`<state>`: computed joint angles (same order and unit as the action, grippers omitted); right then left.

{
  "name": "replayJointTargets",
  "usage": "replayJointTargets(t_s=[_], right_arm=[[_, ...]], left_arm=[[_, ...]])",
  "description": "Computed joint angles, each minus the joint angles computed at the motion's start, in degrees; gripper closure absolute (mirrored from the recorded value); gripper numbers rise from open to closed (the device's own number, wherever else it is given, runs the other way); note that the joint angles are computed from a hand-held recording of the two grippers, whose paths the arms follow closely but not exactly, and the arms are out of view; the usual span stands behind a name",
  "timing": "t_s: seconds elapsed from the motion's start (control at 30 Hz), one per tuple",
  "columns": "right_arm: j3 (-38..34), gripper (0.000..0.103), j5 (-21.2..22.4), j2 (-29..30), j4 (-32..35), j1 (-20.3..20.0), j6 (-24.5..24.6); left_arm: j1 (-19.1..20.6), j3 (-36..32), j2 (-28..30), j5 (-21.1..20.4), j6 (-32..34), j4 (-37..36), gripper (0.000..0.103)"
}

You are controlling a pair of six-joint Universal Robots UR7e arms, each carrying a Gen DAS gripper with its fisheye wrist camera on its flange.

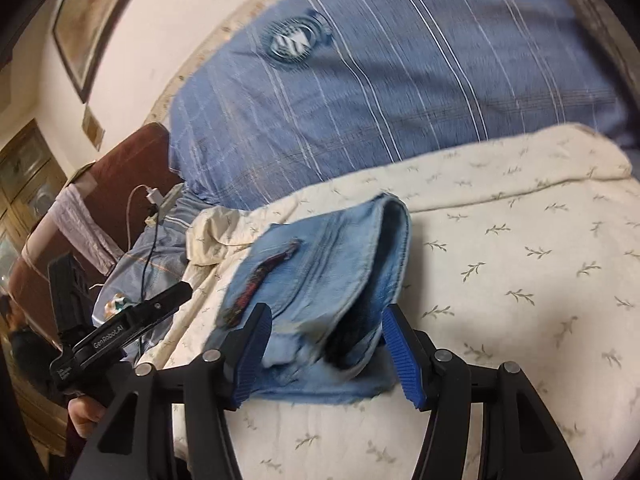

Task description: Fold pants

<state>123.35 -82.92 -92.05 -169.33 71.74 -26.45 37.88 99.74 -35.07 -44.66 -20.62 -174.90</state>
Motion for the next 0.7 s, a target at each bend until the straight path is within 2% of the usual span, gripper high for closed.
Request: replayJointTargets(t_s=[0.1,0.27,0.5,0.57,0.7], right_arm=[[2.67,0.042,-2.43,-2.37,-2.09,1.55,-1.07],[6.43,0.041,-6.27,-5.95,-4.49,5.04,-2.87],[10.01,0.040,-8.21,-10.62,-6.84,9.88,-3.77],[10.59,0.040,-8.70,-11.48,-7.50,11.47,-3.59],[11.52,0.040,-10.80,-12.08,-9.42,14.61,-3.69]], left_arm=[[-3.07,0.86,-0.73,6.55,-1.75,4.91,0.010],[-7.74,3.48,-2.98,13.91,-2.54,9.52,0.010],[-13.20,7.29,-6.54,20.52,-2.76,11.20,0.008],[-14.26,8.32,-7.83,22.14,-4.56,12.51,0.003],[-15.70,10.11,-10.53,24.36,-9.05,15.75,0.003]])
